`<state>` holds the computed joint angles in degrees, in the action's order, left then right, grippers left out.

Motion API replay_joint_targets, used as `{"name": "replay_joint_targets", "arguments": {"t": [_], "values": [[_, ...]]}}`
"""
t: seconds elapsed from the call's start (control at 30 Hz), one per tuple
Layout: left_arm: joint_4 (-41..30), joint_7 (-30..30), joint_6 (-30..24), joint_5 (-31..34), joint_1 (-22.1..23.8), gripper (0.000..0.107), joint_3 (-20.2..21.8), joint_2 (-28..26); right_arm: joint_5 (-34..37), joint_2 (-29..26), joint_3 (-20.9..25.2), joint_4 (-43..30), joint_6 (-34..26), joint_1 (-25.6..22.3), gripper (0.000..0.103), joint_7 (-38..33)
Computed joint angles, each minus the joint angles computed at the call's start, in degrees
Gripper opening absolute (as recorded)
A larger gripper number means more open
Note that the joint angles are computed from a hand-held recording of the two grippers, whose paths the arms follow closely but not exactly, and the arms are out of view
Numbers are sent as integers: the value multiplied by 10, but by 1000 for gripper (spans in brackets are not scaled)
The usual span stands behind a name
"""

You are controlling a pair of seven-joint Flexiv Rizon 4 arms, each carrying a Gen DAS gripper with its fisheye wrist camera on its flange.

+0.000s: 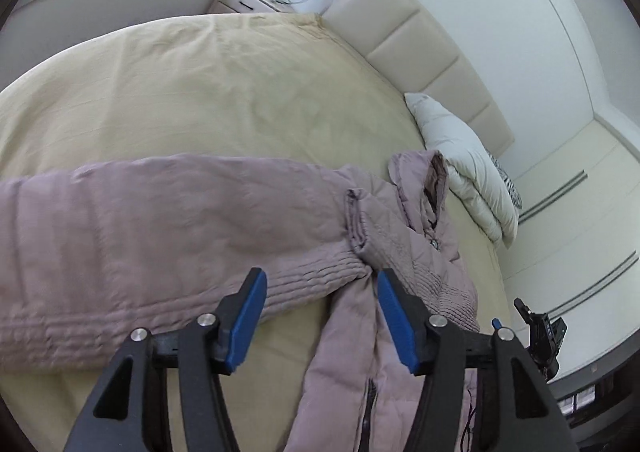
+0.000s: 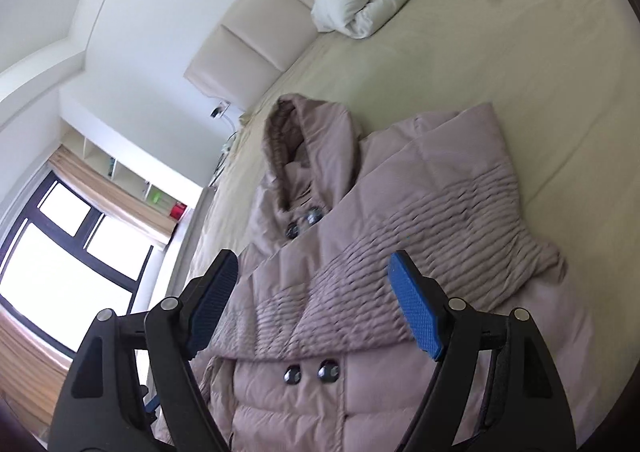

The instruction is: Fold large clothes

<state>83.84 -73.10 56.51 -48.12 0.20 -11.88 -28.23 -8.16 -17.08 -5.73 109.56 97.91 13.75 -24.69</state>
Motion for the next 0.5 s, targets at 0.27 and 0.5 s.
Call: {"name": "replay_joint_targets", "arguments": {"t": [0.27, 0.5], "values": [[229, 40, 151, -248, -11, 68, 24, 133, -10, 13, 32, 3, 9, 78, 77, 4], [238, 68, 248, -468, -65, 68, 47, 123, -12, 12, -34, 14, 15, 185, 77, 49]]}}
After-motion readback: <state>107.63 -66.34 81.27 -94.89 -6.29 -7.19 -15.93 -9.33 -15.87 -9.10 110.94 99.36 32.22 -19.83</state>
